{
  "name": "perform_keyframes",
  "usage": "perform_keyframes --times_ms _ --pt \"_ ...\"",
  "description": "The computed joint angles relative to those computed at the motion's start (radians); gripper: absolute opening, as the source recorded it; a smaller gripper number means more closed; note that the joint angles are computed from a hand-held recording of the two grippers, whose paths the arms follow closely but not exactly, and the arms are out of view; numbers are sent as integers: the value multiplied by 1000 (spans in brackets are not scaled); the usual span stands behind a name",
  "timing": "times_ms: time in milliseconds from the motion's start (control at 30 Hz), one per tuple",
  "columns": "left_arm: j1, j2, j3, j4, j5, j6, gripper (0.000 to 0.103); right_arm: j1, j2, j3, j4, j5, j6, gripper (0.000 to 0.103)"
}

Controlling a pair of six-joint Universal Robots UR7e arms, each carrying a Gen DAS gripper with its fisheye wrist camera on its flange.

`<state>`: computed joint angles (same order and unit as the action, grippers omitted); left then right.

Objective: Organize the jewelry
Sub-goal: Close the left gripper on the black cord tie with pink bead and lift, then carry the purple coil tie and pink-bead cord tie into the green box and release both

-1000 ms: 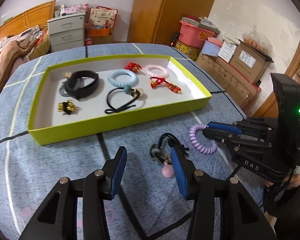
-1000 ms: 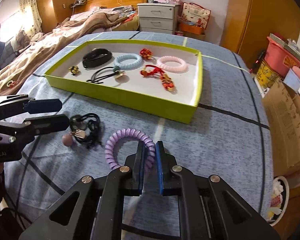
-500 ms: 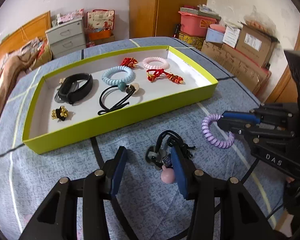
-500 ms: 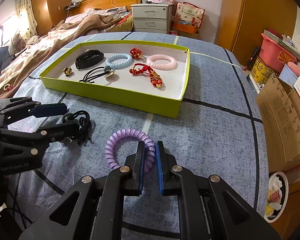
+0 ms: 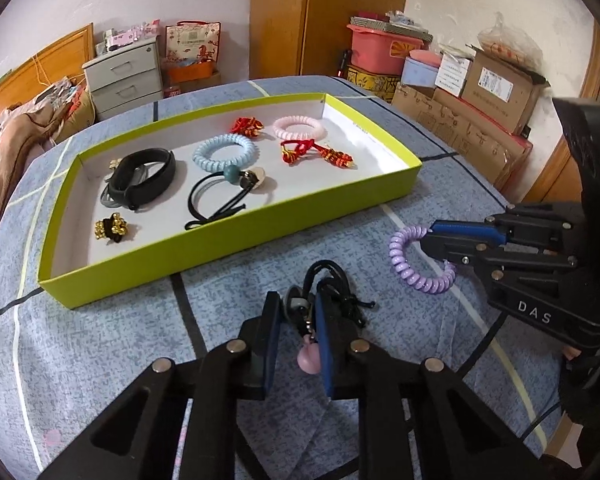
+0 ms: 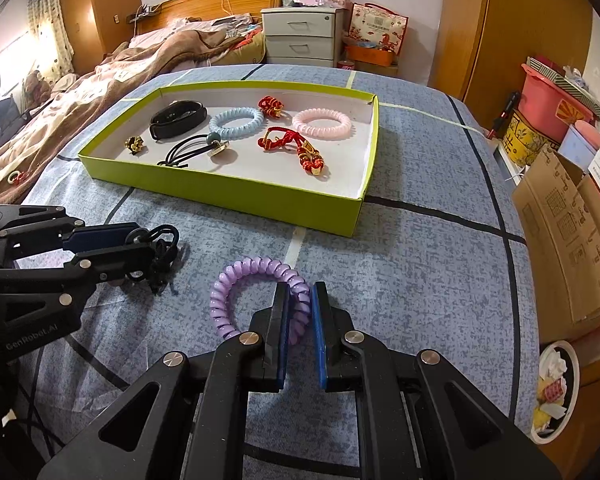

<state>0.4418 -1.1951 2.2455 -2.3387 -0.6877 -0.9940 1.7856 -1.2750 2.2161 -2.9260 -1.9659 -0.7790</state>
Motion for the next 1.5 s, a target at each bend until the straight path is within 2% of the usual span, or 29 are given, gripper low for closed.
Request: perform_keyframes --times_ms 367,767,1000,1067,1367,1500 --pt "-7 -47 22 18 46 -61 17 -7 -15 -5 19 31 22 11" --pt "-31 -95 45 -42 66 -22 17 5 -52 -14 54 91 50 10" --pt "-23 -111 9 -11 101 10 17 28 -48 -52 62 122 65 10" --pt "-20 -115 10 -10 102 17 17 21 -51 -60 96 135 59 10" --pt "3 -102 41 -78 56 19 17 5 0 -59 118 40 41 11" --pt "5 -100 41 -73 48 13 17 8 19 -56 110 8 20 19"
